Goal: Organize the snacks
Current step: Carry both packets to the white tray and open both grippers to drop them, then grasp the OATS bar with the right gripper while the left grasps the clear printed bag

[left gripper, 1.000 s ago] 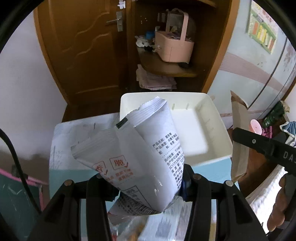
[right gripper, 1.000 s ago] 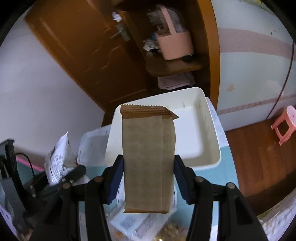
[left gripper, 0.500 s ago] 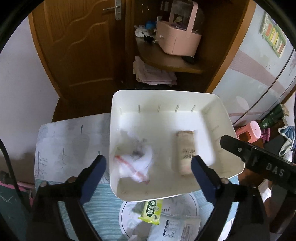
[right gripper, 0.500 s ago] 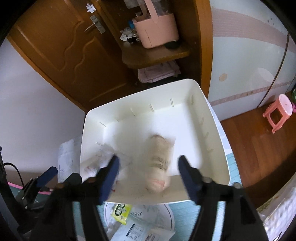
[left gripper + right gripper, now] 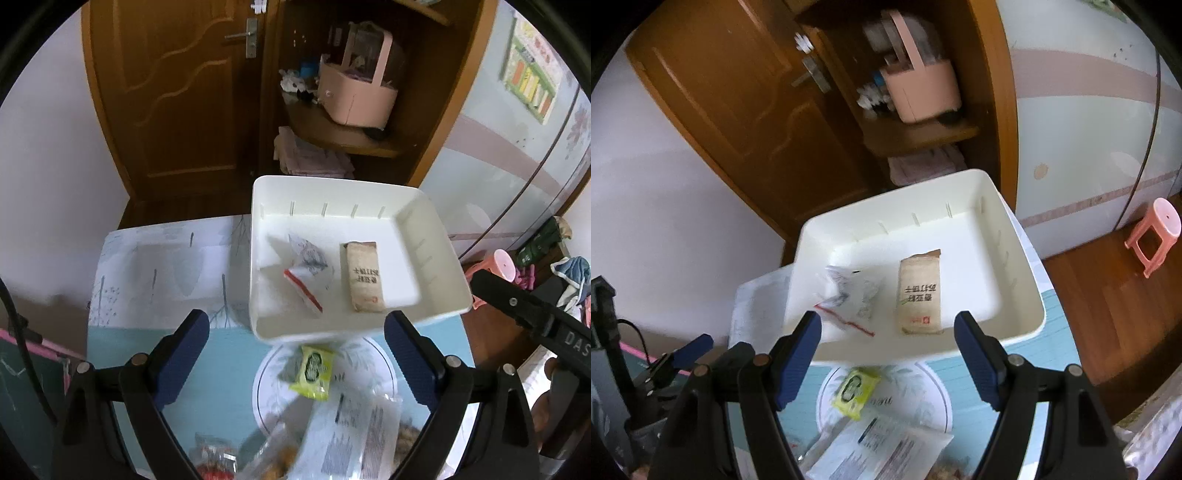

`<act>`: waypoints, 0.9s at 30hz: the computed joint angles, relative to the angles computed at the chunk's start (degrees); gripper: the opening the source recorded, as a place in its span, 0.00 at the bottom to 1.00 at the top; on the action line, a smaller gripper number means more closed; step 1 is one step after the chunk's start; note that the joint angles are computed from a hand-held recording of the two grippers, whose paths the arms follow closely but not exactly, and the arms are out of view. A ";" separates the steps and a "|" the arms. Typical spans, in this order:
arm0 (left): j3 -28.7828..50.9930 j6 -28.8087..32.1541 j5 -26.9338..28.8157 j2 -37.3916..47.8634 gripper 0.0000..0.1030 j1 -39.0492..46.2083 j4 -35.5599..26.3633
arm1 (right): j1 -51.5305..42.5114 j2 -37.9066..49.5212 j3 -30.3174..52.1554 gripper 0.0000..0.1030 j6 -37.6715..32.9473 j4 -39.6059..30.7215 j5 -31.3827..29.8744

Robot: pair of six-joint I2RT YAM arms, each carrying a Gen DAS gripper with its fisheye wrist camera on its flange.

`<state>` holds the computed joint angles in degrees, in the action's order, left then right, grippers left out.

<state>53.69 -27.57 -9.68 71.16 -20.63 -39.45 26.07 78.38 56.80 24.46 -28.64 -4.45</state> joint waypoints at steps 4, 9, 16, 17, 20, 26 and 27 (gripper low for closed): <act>-2.09 -4.35 -3.99 -8.09 0.92 -6.53 -5.59 | 2.71 -11.76 -5.95 0.73 1.41 -1.26 0.34; -1.51 -14.74 -12.75 -15.88 0.92 -20.06 -15.65 | 7.61 -25.87 -9.61 0.74 2.90 -6.50 2.78; 2.16 -34.87 -21.39 -16.78 0.92 -40.18 -27.99 | 12.44 -42.35 -9.73 0.74 1.88 -19.38 6.38; 2.54 -38.23 -22.28 -16.35 0.92 -42.96 -29.28 | 13.74 -44.61 -9.43 0.74 1.46 -21.97 8.01; 3.05 -45.93 -23.86 -14.81 0.92 -49.12 -31.26 | 16.86 -48.99 -8.75 0.74 0.94 -28.19 10.69; 2.80 -54.51 -24.80 -10.64 0.92 -56.13 -31.97 | 20.28 -57.06 -9.15 0.74 0.08 -40.80 14.61; 2.95 -55.11 -24.99 -9.73 0.92 -56.78 -32.13 | 18.21 -57.83 -9.43 0.74 -1.43 -42.18 13.64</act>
